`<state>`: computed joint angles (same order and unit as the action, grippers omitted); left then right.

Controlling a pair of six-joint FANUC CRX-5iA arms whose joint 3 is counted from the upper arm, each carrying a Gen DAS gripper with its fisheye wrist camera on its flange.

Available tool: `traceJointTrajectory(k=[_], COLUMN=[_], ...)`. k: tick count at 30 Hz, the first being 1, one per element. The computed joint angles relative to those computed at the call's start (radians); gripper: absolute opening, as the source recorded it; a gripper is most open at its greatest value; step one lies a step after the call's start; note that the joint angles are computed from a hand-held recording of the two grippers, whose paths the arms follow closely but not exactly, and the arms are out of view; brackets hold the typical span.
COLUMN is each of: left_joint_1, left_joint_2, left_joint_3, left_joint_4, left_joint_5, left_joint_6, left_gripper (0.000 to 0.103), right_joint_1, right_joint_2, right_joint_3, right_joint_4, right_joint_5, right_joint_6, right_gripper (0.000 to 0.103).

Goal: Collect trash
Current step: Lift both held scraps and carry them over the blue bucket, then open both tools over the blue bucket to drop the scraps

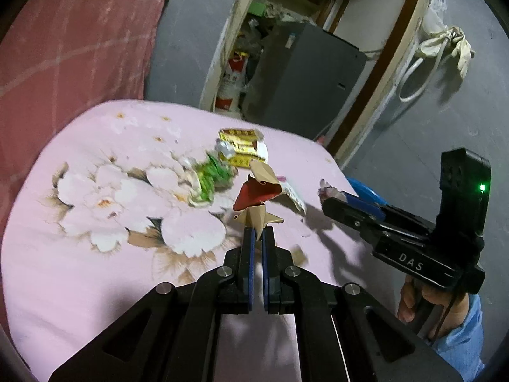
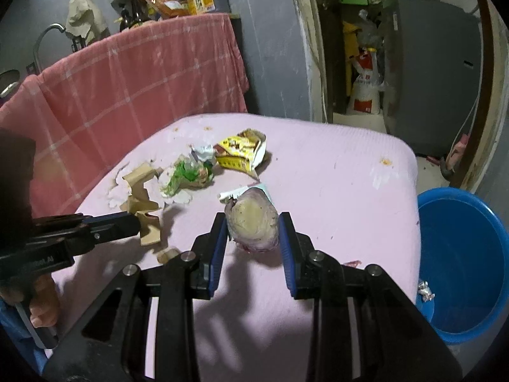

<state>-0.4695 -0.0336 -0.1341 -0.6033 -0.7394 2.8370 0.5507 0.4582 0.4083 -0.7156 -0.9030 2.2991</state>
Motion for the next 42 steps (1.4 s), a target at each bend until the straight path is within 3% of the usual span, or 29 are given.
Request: traceJointTrajectory(k=[9, 13, 19, 26, 30, 35, 37, 42], left_joint_1=[-0.073, -0.115, -0.185, -0.191, -0.174, -0.135, -0.108, -0.013], left_joint_2=[0.018, 0.045, 0.103, 0.155, 0.201, 0.274, 0.307, 0.399], left_joint_3=[0.069, 0.119, 0.199, 0.26, 0.314, 0.39, 0.421, 0.485], left_joint_4=[-0.182, -0.287, -0.453, -0.529, -0.519, -0.438, -0.361, -0.014], left_joint_5=[-0.06, -0.074, -0.1, -0.033, 0.031, 0.132, 0.172, 0.248], left_joint_6=[0.12, 0.16, 0.208, 0.188, 0.135, 0.038, -0.034, -0.331], left_gripper=[0.002, 0.003, 0.003, 0.003, 0.003, 0.003, 0.003, 0.003], right_joint_1=[-0.03, -0.04, -0.088, -0.173, -0.201, -0.205, -0.198, -0.173], right_joint_2=[-0.075, -0.125, -0.184, -0.226, -0.232, -0.224, -0.214, -0.17], right_joint_3=[-0.083, -0.142, -0.201, -0.247, -0.254, -0.245, -0.239, -0.222], right_joint_4=[-0.125, -0.197, -0.397, -0.654, -0.696, -0.597, -0.506, -0.213], right_joint_5=[0.153, 0.271, 0.392, 0.484, 0.536, 0.604, 0.624, 0.657], right_joint_6=[0.105, 0.196, 0.377, 0.607, 0.627, 0.499, 0.382, 0.005], right_gripper=[0.032, 0.032, 0.032, 0.032, 0.032, 0.032, 0.032, 0.032])
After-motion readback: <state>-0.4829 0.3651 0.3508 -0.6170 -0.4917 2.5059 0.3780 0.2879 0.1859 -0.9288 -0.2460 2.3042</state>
